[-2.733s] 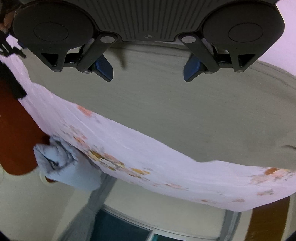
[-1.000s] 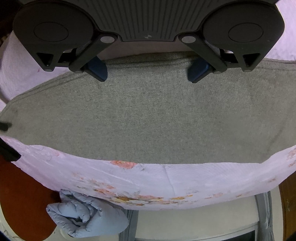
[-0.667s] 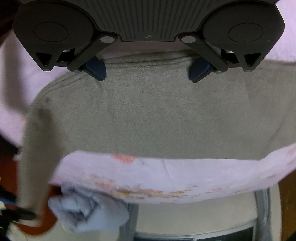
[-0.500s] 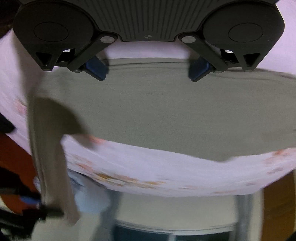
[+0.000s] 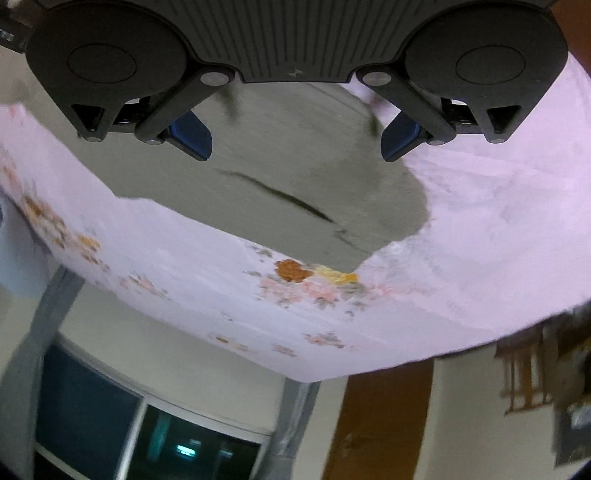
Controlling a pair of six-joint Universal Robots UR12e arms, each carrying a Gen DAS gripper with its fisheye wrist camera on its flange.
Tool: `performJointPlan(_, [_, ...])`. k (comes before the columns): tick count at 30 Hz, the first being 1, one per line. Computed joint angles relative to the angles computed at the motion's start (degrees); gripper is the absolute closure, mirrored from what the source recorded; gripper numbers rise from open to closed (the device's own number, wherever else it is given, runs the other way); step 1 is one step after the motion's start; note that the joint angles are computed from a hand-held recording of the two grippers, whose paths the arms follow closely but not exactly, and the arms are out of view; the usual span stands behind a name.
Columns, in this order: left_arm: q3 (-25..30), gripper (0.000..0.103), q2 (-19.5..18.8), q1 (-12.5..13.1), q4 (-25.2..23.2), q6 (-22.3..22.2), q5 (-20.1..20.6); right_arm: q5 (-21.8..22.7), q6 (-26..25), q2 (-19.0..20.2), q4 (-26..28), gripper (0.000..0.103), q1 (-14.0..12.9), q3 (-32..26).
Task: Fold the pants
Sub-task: 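Lift the held edge with the right tool and fold it over the pants, then open the right tool to release the fold and hover above the pants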
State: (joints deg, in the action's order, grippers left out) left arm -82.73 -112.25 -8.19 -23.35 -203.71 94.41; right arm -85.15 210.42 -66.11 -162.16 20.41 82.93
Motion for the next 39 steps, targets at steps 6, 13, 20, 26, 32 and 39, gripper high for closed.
performJointPlan(6, [-0.18,0.005,-0.32,0.89,1.57,-1.71,-2.1,-1.62,-6.72,0.72,2.26,0.074,1.51,-0.76])
performJointPlan(13, [-0.61,0.005,0.55,1.61,-2.92,-1.23,0.37,-3.92,-13.11,-2.87,-5.75,0.058,1.83,3.25])
performJointPlan(20, [-3.65,0.005,1.38,2.99,-4.38,-5.83,-2.23,-10.31,-15.88,0.6,6.41,0.06,2.59,-1.74])
performJointPlan(26, [-4.41,0.005,1.38,4.37,-3.17,-10.78,-5.55,-11.49,-13.38,-1.14,-1.34,0.059,2.51,0.52])
performJointPlan(32, [-3.88,0.005,0.9,4.64,-2.92,-10.63,-7.1,-22.14,-3.24,-2.56,-4.0,0.057,0.7,2.97])
performJointPlan(39, [-2.96,0.005,0.19,4.17,-3.78,-9.21,-6.64,-14.66,6.09,-1.79,9.2,0.055,-4.76,0.82])
